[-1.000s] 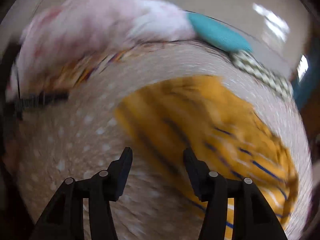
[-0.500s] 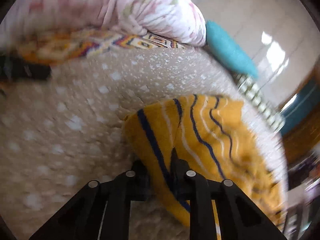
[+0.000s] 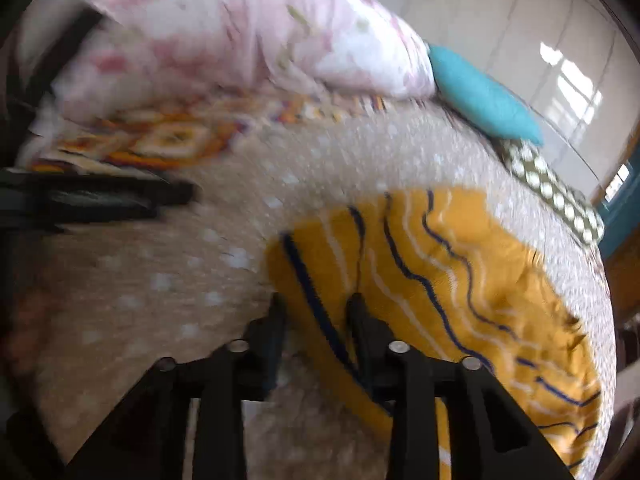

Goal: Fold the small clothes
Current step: 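Release the sweater and pull both grippers back from the bed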

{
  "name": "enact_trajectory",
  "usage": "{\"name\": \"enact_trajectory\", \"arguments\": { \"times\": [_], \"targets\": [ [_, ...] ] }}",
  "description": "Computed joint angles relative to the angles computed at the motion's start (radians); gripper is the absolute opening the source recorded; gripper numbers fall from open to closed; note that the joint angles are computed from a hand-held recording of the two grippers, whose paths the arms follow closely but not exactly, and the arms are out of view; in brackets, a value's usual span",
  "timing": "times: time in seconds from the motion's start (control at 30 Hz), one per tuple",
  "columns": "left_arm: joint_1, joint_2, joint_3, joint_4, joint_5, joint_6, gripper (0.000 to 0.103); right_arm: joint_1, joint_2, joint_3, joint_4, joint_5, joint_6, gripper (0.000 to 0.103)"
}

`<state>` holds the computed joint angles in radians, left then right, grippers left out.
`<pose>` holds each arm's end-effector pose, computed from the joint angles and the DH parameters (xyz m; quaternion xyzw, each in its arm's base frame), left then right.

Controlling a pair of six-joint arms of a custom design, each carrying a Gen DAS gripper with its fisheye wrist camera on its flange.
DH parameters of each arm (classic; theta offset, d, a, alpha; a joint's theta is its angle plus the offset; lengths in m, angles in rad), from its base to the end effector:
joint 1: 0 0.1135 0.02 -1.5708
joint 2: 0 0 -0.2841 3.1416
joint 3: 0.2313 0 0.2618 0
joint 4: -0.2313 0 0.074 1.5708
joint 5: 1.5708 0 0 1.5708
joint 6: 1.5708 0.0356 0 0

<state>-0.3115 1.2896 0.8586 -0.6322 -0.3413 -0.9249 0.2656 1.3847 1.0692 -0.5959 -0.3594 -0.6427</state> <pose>0.2417 -0.0653 0.2405 -0.3286 0.8965 -0.0094 0.2969 0.2805 0.0893 0.2859 -0.4604 0.8112 0.1064 0.3446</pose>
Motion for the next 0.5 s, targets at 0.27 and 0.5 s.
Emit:
{"name": "enact_trajectory", "arguments": {
  "times": [0.27, 0.5],
  "targets": [
    [-0.133, 0.024, 0.049, -0.044, -0.087, -0.042, 0.078, -0.64, 0.096, 0.226, -0.219, -0.168, -0.099, 0.062],
    [-0.354, 0.177, 0.11, -0.095, -0.182, -0.222, 0.086, -0.883, 0.367, 0.394, -0.205, -0.189, -0.021, 0.044]
  ]
}}
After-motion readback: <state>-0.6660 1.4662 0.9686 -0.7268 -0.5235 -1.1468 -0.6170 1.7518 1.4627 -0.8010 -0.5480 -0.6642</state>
